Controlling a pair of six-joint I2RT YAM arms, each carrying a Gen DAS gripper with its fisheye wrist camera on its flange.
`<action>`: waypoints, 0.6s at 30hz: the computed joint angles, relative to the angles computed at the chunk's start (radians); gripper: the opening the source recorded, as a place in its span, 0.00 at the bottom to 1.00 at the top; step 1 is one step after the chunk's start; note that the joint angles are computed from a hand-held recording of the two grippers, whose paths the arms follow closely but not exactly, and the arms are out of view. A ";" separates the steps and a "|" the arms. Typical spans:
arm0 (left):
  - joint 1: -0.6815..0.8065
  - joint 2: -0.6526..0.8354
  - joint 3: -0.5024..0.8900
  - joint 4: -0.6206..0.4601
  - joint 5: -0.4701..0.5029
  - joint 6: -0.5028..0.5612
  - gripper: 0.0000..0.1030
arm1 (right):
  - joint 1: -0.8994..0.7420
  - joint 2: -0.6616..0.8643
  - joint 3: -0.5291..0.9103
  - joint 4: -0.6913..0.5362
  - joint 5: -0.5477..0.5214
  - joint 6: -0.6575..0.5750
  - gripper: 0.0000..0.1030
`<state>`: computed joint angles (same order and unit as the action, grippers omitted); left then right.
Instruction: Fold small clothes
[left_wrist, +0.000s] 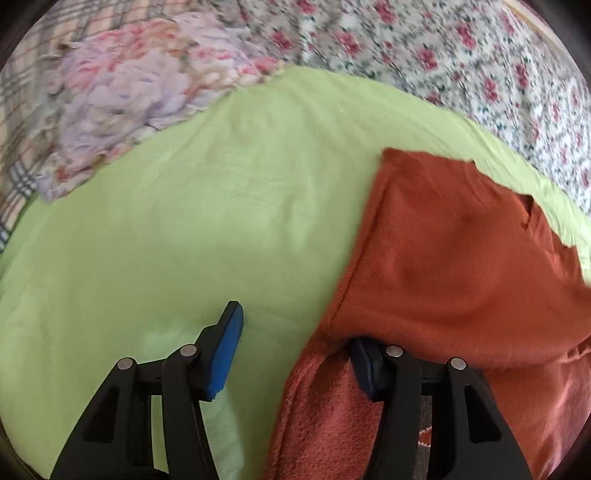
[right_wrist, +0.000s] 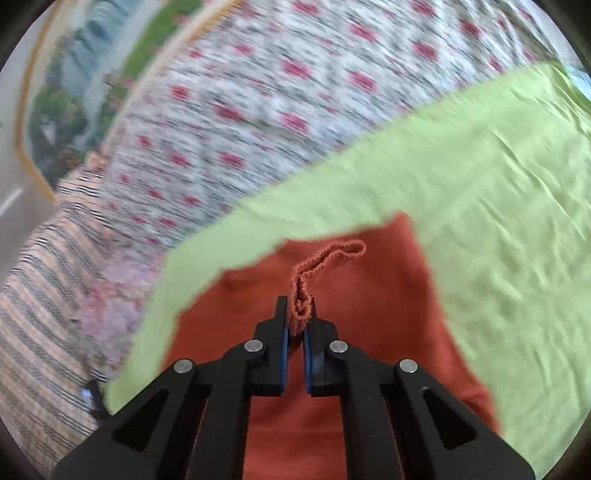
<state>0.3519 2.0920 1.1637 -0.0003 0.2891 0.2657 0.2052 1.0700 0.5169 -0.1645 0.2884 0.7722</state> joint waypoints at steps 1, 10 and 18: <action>0.011 -0.010 -0.015 0.018 0.012 -0.018 0.55 | -0.022 0.020 -0.026 0.018 -0.015 0.003 0.07; 0.074 0.012 0.002 -0.038 0.137 -0.038 0.58 | 0.064 0.037 -0.007 -0.191 0.079 0.071 0.17; 0.075 0.015 -0.004 -0.023 0.157 -0.056 0.59 | 0.072 0.407 0.317 0.049 -0.324 -0.189 0.64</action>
<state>0.4269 2.1072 1.1598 -0.0231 0.4462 0.2098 0.2767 1.4770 0.8344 -0.1156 -0.0355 0.5828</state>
